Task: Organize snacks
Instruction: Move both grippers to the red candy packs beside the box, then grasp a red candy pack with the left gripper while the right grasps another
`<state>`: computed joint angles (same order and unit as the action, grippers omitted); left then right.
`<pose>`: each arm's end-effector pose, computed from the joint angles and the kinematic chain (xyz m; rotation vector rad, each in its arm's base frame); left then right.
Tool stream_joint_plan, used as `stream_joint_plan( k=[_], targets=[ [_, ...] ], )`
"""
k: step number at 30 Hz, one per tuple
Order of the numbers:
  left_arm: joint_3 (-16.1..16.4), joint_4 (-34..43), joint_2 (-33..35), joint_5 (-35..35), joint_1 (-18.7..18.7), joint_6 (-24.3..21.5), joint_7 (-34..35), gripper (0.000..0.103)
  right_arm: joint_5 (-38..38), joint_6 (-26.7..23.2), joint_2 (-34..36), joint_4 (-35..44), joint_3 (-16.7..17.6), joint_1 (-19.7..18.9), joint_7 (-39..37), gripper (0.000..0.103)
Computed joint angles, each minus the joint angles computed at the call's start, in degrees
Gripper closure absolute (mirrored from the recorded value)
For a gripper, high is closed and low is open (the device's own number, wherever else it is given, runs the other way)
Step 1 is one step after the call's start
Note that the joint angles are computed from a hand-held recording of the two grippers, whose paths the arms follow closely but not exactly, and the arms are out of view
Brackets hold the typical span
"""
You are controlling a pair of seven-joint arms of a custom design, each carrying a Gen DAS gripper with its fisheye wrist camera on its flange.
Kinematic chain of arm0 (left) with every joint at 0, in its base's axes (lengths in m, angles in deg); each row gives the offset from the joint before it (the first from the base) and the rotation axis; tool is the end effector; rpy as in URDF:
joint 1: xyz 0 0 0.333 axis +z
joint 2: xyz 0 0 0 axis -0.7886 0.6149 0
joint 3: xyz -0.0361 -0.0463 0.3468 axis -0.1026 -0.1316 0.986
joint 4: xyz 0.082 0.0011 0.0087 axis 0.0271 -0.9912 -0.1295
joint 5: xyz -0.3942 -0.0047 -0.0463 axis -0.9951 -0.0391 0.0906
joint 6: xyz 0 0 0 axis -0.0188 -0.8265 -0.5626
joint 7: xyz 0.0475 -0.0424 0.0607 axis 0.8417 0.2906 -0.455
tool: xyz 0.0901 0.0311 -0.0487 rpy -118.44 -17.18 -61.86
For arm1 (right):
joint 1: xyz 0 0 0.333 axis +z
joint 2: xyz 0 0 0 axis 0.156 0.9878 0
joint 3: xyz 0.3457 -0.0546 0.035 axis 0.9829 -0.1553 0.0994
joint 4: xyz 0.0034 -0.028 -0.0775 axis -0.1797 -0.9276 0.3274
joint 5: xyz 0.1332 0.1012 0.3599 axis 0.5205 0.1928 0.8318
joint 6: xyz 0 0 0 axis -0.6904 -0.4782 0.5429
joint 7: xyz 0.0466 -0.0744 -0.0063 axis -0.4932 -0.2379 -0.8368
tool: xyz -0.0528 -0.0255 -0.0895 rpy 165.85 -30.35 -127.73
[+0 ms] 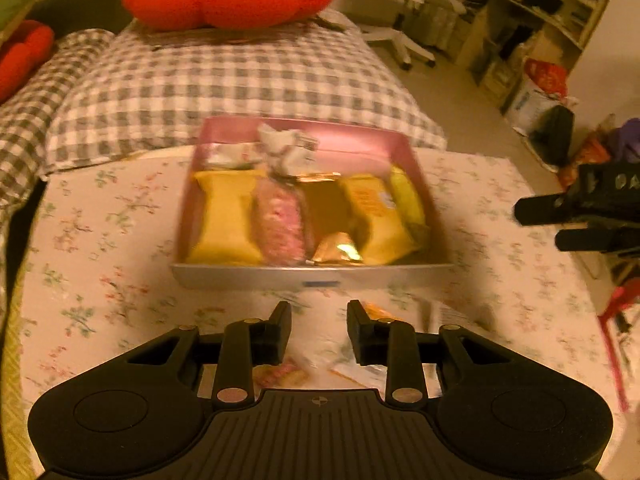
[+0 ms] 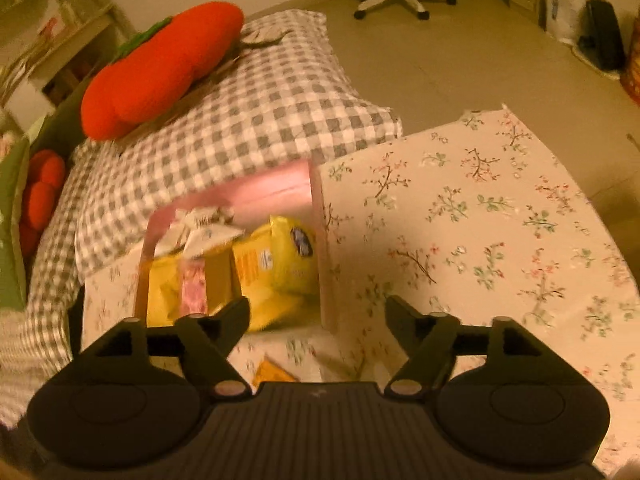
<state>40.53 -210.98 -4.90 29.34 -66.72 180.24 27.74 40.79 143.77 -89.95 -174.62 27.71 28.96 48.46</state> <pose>0.4571 -0.2222 0.5472 -2.0236 1.9038 -0.8071 0.4987 0.2744 0.5719 -1.7564 1.8812 -0.2242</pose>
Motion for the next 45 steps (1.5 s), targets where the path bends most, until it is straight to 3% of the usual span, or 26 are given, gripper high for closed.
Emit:
stream_joint_plan(
  k=[2, 4, 7, 10, 17, 21, 25, 31, 36, 40, 41, 45],
  targets=[
    [0.23, -0.12, -0.67, -2.01, -1.48, -0.21, 1.6, 0.055, -0.93, -2.46, -1.08, 0.13, 0.31, 0.12, 0.38, 0.024],
    [0.03, -0.53, -1.27, -3.23, -2.9, -0.17, 3.27, 0.044, 3.74, -3.43, -2.37, -0.7, -0.42, 0.73, -2.88, 0.02],
    [0.68, -0.59, -1.1, -7.36, -6.25, -0.87, 8.16, 0.038, 11.1, -2.12, -4.09, -3.44, -1.34, 1.2, -6.77, 0.012],
    [1.6, -0.89, -0.54, -13.7, -9.14, -1.74, 13.33, 0.031, 11.92, -5.07, -3.87, -3.86, -1.04, 0.56, -7.55, 0.012],
    [0.39, -0.97, 0.8, -20.68, -10.27, -3.52, 18.74, 0.025, 12.62, -10.23, -2.23, -4.26, -1.45, 0.05, -12.43, 0.016],
    [-0.11, -1.36, 1.66, -25.13, -11.49, -3.23, 21.53, 0.024, 15.13, -12.79, -1.94, -4.67, -1.95, 0.19, -17.89, 0.031],
    [-1.56, -1.39, 3.07, -26.16, -11.93, -2.86, 22.79, 0.024, 18.14, -15.34, -2.14, -5.23, -2.45, 0.05, -21.96, 0.046],
    [-3.83, -1.54, 4.8, -21.4, -11.45, -1.29, 21.65, 0.024, 14.28, -17.64, -1.76, -5.35, -1.4, 0.11, -25.39, 0.045],
    [-4.23, -3.67, 4.03, -15.26, -9.79, 0.56, 17.06, 0.028, 14.23, -18.97, -1.4, -5.11, -1.32, 0.66, -29.49, 0.043],
    [-3.78, -5.14, 3.21, -11.15, -8.63, 2.24, 12.61, 0.065, 13.3, -18.96, -0.94, -4.98, -0.93, 1.03, -30.61, 0.045],
    [-3.19, -5.51, 3.01, -11.77, -8.87, 2.4, 12.81, 0.069, 13.0, -19.15, -0.72, -4.89, -0.84, 1.15, -30.87, 0.047],
    [-2.47, -5.94, 2.92, -10.79, -8.64, 3.3, 12.8, 0.069, 11.38, -20.26, 0.37, -4.5, -0.54, 1.62, -31.74, 0.051]
  ],
)
